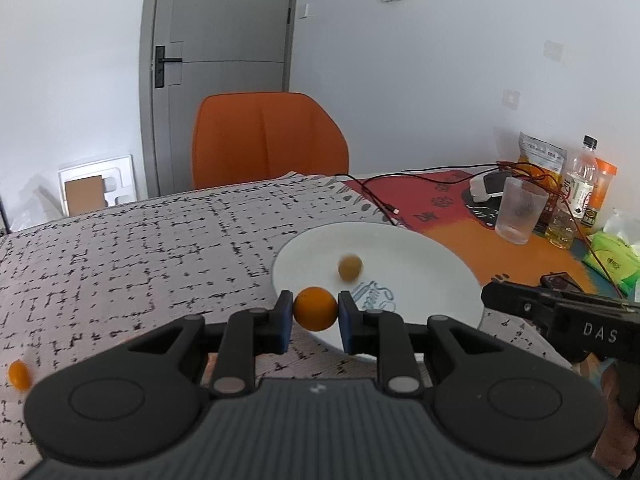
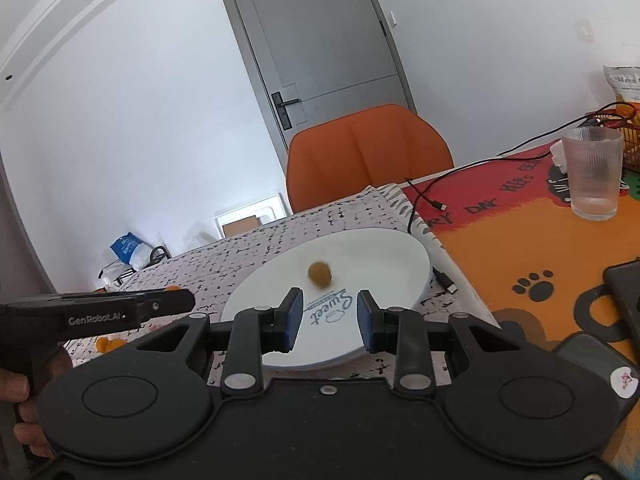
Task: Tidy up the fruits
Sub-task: 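Open the right tool to drop the kiwi while the left tool releases the mandarin onto the plate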
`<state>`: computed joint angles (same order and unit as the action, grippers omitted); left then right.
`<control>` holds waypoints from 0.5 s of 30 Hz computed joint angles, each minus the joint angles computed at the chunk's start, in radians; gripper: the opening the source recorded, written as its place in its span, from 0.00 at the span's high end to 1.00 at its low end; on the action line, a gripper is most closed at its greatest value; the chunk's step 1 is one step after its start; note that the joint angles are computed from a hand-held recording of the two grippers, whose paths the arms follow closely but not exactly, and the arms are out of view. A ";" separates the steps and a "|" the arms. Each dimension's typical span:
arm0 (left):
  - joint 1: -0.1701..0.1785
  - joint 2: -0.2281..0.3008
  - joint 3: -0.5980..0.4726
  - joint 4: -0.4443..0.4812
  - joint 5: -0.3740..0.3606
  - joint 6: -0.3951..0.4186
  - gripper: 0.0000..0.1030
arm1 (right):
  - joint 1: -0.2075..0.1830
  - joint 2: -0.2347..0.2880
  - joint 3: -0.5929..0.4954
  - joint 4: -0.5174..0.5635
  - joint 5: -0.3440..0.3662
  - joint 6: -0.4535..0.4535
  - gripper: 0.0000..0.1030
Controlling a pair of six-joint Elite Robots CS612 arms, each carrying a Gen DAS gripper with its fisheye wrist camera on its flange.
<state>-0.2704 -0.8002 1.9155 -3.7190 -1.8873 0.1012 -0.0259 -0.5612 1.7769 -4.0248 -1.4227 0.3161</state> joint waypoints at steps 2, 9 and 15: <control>-0.005 0.001 -0.003 0.003 -0.005 0.005 0.78 | -0.001 0.000 0.003 0.001 -0.003 0.004 0.69; -0.018 0.005 -0.014 0.011 -0.011 0.024 0.78 | -0.003 -0.002 0.014 0.004 -0.006 0.018 0.67; -0.024 0.003 -0.017 0.016 -0.001 0.020 0.74 | -0.004 -0.006 0.024 0.010 -0.007 0.018 0.62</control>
<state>-0.2943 -0.7974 1.8985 -3.7031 -1.8884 0.1213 -0.0303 -0.5673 1.8008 -4.0150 -1.4297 0.3338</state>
